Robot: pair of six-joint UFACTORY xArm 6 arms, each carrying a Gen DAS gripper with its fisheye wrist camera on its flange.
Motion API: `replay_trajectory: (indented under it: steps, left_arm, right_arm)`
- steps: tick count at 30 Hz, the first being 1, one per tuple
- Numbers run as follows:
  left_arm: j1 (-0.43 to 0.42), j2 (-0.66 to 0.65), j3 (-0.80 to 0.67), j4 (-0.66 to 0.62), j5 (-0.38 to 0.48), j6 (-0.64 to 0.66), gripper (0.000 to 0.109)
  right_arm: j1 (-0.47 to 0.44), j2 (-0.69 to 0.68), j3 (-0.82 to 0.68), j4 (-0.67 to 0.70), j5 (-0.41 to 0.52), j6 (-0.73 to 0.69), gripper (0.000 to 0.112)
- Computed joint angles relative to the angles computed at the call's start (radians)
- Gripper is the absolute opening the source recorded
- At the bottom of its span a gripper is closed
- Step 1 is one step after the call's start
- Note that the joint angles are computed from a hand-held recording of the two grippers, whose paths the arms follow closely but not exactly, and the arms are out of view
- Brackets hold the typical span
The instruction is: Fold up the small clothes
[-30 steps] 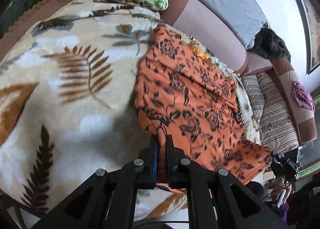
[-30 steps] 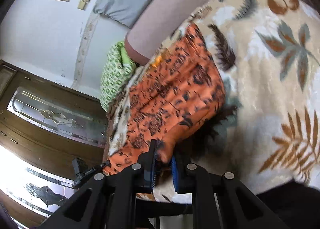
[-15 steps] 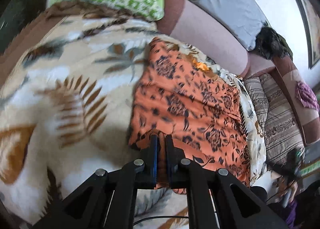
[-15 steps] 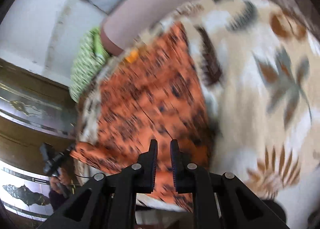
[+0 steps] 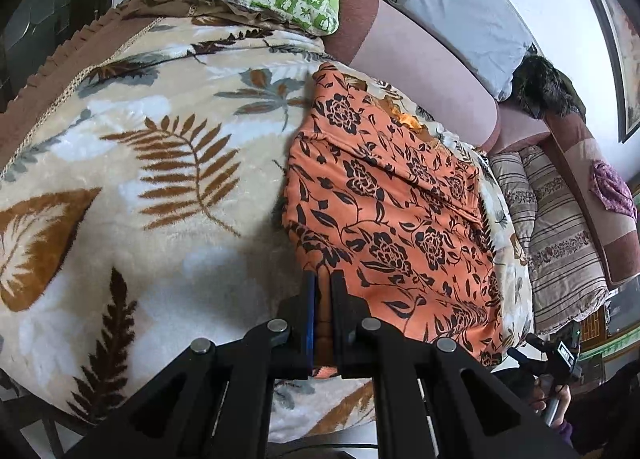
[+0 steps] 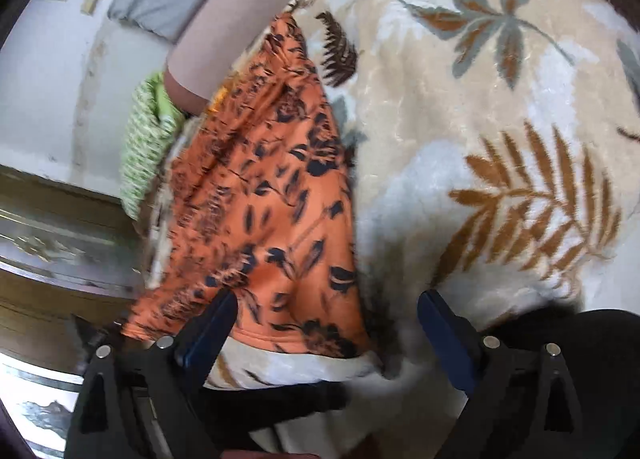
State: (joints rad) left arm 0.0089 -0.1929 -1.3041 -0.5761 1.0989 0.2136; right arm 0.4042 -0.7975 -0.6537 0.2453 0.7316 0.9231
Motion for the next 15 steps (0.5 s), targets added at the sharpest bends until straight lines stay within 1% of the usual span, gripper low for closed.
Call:
replay_trajectory:
  steps: [1, 2, 3, 4, 5, 6, 8, 9, 10, 11, 12, 15]
  left_arm:
    - [-0.006, -0.004, 0.008, 0.021, -0.007, -0.009, 0.007]
    - [-0.013, -0.008, 0.016, 0.043, -0.015, -0.016, 0.007]
    - [-0.022, -0.011, 0.025, 0.075, -0.022, -0.026, 0.007]
    - [-0.026, -0.011, 0.03, 0.094, -0.021, -0.035, 0.007]
    - [-0.027, -0.009, 0.032, 0.1, -0.017, -0.039, 0.007]
    - [-0.026, -0.008, 0.036, 0.107, -0.009, -0.041, 0.007]
    - [-0.03, -0.006, 0.048, 0.162, -0.002, -0.066, 0.018]
    - [-0.03, -0.003, 0.051, 0.2, 0.006, -0.094, 0.03]
    - [-0.024, 0.001, 0.056, 0.231, 0.015, -0.128, 0.037]
    - [-0.015, 0.003, 0.06, 0.233, 0.023, -0.141, 0.037]
    - [-0.007, 0.005, 0.062, 0.227, 0.032, -0.144, 0.037]
    - [0.014, 0.003, 0.068, 0.211, 0.061, -0.148, 0.038]
  right_arm:
    - [0.004, 0.011, -0.003, -0.011, -0.005, -0.008, 0.091]
    - [0.016, 0.046, -0.017, -0.014, -0.011, -0.023, 0.085]
    - [0.019, 0.08, -0.033, -0.003, 0.001, -0.044, 0.069]
    - [0.02, 0.1, -0.038, 0.015, 0.008, -0.058, 0.062]
    - [0.021, 0.124, -0.042, 0.048, 0.013, -0.078, 0.051]
    - [0.027, 0.144, -0.047, 0.06, 0.02, -0.085, 0.047]
    - [0.051, 0.173, -0.076, -0.019, 0.048, -0.059, 0.045]
    - [0.058, 0.184, -0.1, -0.057, 0.08, -0.047, 0.034]
    - [0.06, 0.192, -0.113, -0.075, 0.103, -0.046, 0.027]
    - [0.061, 0.191, -0.119, -0.069, 0.116, -0.066, 0.011]
    - [0.061, 0.183, -0.116, -0.041, 0.111, -0.094, 0.007]
    - [0.087, 0.164, -0.134, -0.066, 0.104, -0.115, 0.007]
